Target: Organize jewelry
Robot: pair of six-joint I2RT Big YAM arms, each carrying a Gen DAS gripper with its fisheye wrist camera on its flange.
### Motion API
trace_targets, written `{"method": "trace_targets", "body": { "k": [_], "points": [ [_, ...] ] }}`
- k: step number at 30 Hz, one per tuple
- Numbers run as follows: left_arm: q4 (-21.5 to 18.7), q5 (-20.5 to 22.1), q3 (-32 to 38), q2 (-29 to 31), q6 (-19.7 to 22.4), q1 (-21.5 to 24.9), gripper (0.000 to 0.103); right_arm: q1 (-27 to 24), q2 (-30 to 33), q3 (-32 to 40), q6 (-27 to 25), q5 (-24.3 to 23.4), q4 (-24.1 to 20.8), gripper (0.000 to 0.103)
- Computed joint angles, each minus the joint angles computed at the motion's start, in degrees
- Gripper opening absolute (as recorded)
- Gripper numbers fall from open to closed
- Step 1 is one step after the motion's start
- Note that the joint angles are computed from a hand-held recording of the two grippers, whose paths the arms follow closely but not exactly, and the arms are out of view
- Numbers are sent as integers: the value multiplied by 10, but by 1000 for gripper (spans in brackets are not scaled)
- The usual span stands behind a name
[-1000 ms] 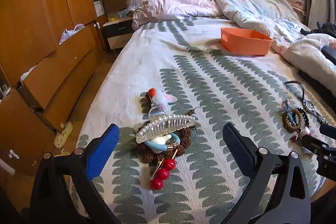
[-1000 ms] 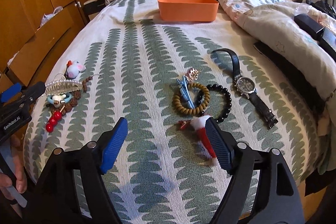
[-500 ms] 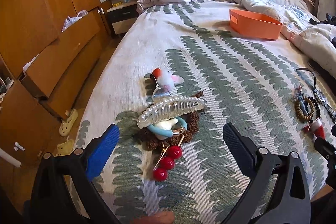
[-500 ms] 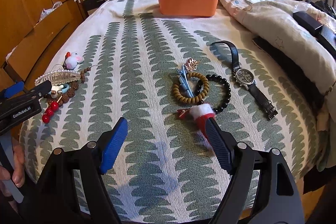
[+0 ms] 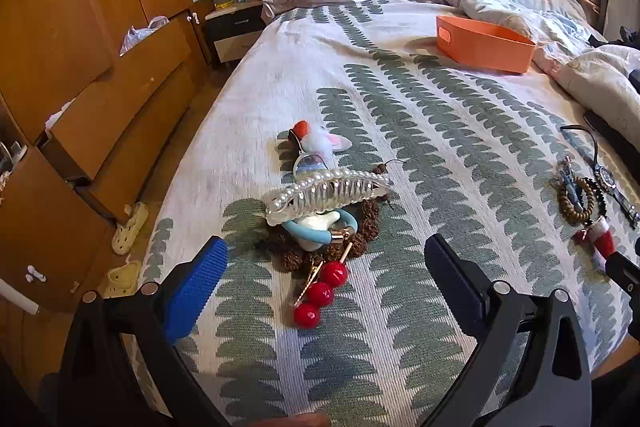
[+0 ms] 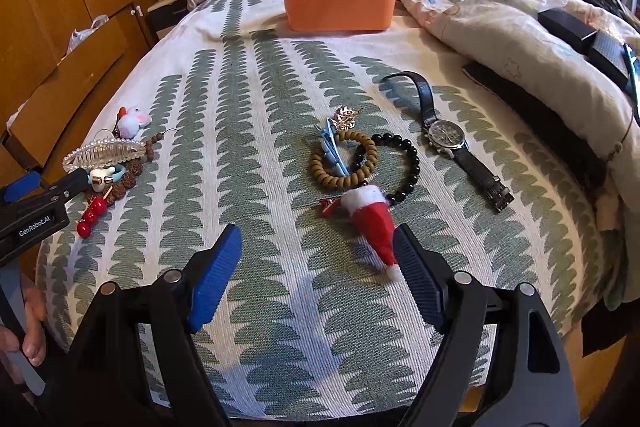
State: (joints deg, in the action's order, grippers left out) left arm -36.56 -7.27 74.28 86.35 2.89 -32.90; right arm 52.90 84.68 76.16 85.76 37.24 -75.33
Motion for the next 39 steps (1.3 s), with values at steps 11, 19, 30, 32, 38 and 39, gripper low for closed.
{"method": "trace_targets", "body": {
  "k": [11, 19, 30, 32, 38, 39],
  "points": [
    [2, 12, -8, -12, -1, -2, 97, 10, 3, 8, 39, 18, -39, 86],
    [-7, 28, -6, -11, -4, -1, 97, 13, 2, 7, 56, 21, -50, 87],
    [10, 12, -16, -19, 6, -9, 97, 13, 1, 5, 58, 20, -51, 88],
    [11, 10, -16, -20, 6, -9, 97, 14, 0, 3, 60, 21, -51, 88],
    [15, 5, -18, -22, 2, -11, 97, 13, 1, 4, 58, 20, -50, 88],
    [14, 4, -17, -21, 2, -11, 97, 14, 0, 4, 59, 19, -51, 88]
  ]
}}
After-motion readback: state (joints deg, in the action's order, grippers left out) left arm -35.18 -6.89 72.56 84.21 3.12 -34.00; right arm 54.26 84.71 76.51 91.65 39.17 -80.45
